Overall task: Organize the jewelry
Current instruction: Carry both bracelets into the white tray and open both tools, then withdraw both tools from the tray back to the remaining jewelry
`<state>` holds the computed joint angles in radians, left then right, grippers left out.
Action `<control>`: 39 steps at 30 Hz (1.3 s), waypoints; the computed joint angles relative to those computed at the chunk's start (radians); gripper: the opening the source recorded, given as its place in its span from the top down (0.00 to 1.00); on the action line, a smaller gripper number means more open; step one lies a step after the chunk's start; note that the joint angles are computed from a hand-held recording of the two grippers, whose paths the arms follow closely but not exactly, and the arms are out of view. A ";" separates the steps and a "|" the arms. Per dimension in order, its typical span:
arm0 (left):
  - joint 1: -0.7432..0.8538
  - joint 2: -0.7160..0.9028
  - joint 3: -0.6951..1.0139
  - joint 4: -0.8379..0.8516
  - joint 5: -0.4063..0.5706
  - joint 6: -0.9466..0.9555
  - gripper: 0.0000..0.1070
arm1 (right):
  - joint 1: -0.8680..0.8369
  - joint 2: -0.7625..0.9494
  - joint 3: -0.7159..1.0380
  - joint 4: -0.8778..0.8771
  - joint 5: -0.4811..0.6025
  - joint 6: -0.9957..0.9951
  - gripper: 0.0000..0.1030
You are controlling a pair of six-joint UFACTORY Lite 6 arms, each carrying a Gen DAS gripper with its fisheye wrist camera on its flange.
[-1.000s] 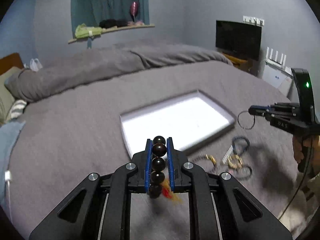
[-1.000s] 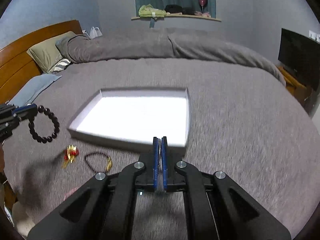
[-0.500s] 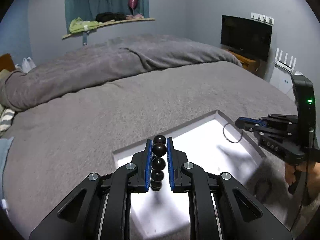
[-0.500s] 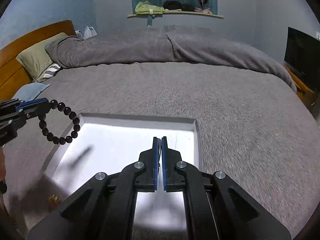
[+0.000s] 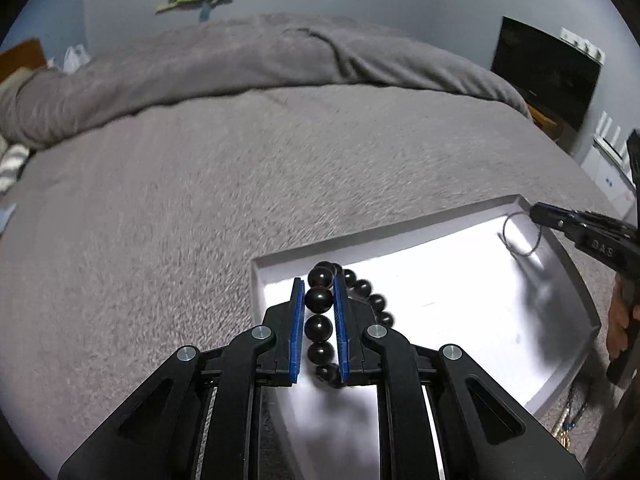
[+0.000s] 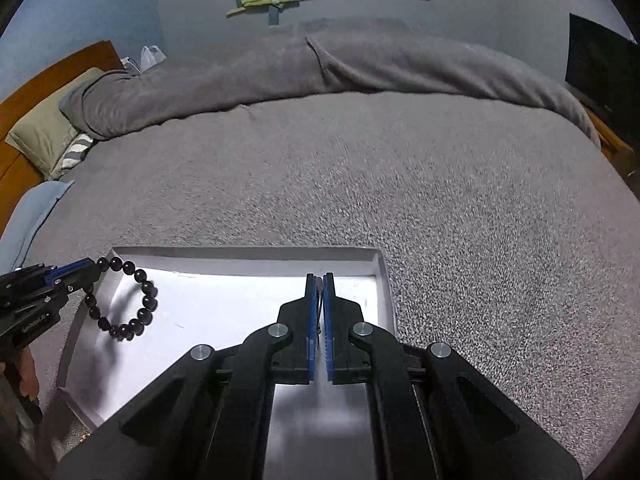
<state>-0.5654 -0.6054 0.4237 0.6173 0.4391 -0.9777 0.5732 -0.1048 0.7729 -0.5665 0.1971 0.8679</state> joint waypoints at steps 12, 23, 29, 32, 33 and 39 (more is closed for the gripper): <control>0.002 0.177 0.028 0.107 -0.024 -0.074 0.86 | 0.010 0.088 0.055 -0.114 0.060 0.111 0.96; 0.010 0.166 0.020 0.071 -0.035 -0.035 0.80 | -0.029 0.093 0.021 -0.055 0.011 0.052 0.96; -0.044 0.134 0.022 0.107 0.006 -0.087 0.66 | -0.016 0.029 -0.009 -0.104 0.019 0.095 0.69; -0.097 0.077 0.023 0.103 0.061 -0.096 0.55 | -0.005 -0.036 -0.036 -0.069 0.041 0.064 0.67; -0.112 0.062 0.024 0.106 0.076 -0.102 0.50 | -0.001 -0.065 -0.051 -0.050 0.047 0.051 0.63; -0.327 -0.097 0.026 0.152 0.306 -0.259 0.25 | 0.071 -0.368 -0.169 0.035 0.165 0.004 0.24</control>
<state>-0.8921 -0.7023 0.4501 0.7697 0.7448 -1.2363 0.6441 -0.4730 0.6035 -0.5320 0.3619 0.8716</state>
